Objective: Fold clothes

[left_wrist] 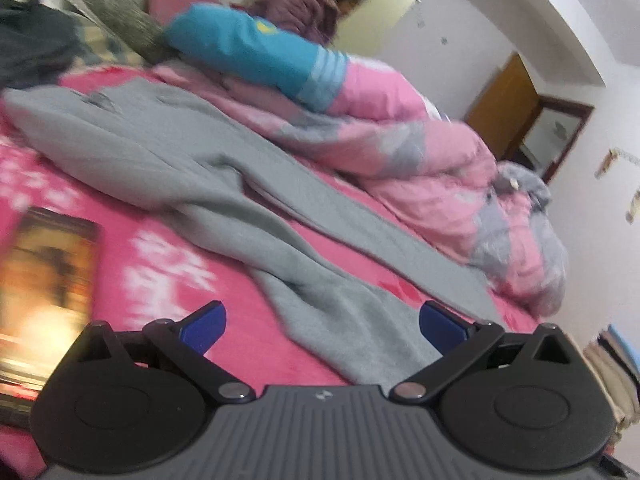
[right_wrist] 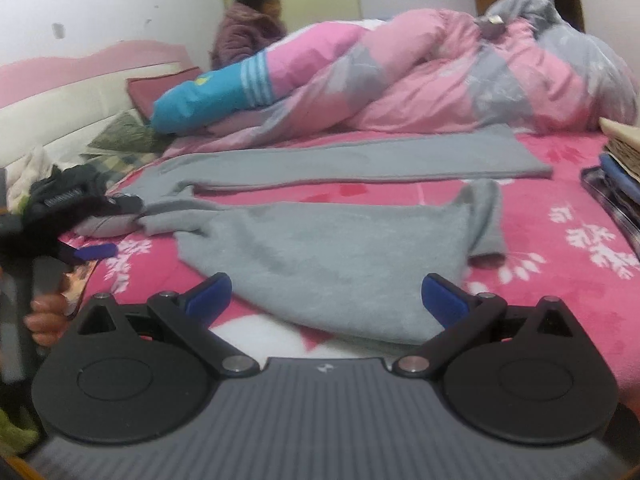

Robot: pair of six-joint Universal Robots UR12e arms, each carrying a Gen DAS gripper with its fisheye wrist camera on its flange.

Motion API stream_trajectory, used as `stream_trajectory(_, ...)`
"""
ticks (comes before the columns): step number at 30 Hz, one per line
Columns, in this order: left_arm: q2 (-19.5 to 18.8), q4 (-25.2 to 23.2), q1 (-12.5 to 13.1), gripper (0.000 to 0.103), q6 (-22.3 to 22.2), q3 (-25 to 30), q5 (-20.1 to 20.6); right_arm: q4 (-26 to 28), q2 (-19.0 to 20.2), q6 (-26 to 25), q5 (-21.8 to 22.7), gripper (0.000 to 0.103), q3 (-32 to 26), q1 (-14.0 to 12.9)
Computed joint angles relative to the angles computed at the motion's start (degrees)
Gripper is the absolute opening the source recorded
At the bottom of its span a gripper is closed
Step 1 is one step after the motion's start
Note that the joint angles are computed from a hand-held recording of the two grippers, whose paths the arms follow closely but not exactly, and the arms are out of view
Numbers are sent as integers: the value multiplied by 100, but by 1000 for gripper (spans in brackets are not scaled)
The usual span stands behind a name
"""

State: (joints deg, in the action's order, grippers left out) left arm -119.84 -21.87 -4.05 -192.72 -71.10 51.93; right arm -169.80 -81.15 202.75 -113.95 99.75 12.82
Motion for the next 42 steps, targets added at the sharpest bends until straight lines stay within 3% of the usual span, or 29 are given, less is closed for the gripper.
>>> stream_trajectory(6, -81, 619, 351, 103, -388, 100, 962, 173, 293, -1025, -141, 102, -366, 193)
stream_trajectory(10, -397, 565, 478, 103, -545, 631, 1578, -168, 588, -1756, -255, 102, -672, 309)
stream_trajectory(13, -770, 5, 521, 103, -647, 1323, 1916, -455, 780, -2056, 88, 102, -897, 294)
stream_trajectory(16, -1173, -672, 557, 101, -996, 2067, 2001, -625, 981, -2355, 572, 102, -1164, 262)
stream_trajectory(20, -1695, -901, 608, 100, -1554, 2852, 1932, -618, 1359, -2917, 985, 102, -1684, 263)
stream_trajectory(25, -2177, -1382, 586, 95, -1349, 3652, 1853, -329, 1802, -3453, 1088, 102, -2351, 295)
stream_trajectory(28, -2235, -1458, 592, 91, -1269, 3681, 1639, -179, 1968, -3696, 1205, 102, -2611, 270)
stream_trajectory(31, -2280, -1683, 594, 76, -1058, 3753, 1497, 29, 2135, -3885, 1542, 102, -2887, 184)
stream_trajectory(34, -2283, -1673, 587, 61, -914, 3725, 1484, 286, 2367, -3879, 1939, 102, -3281, 65)
stream_trajectory(42, -2334, -1531, 584, 37, -934, 3729, 1572, 1377, 3110, -3881, 2918, 95, -4640, -164)
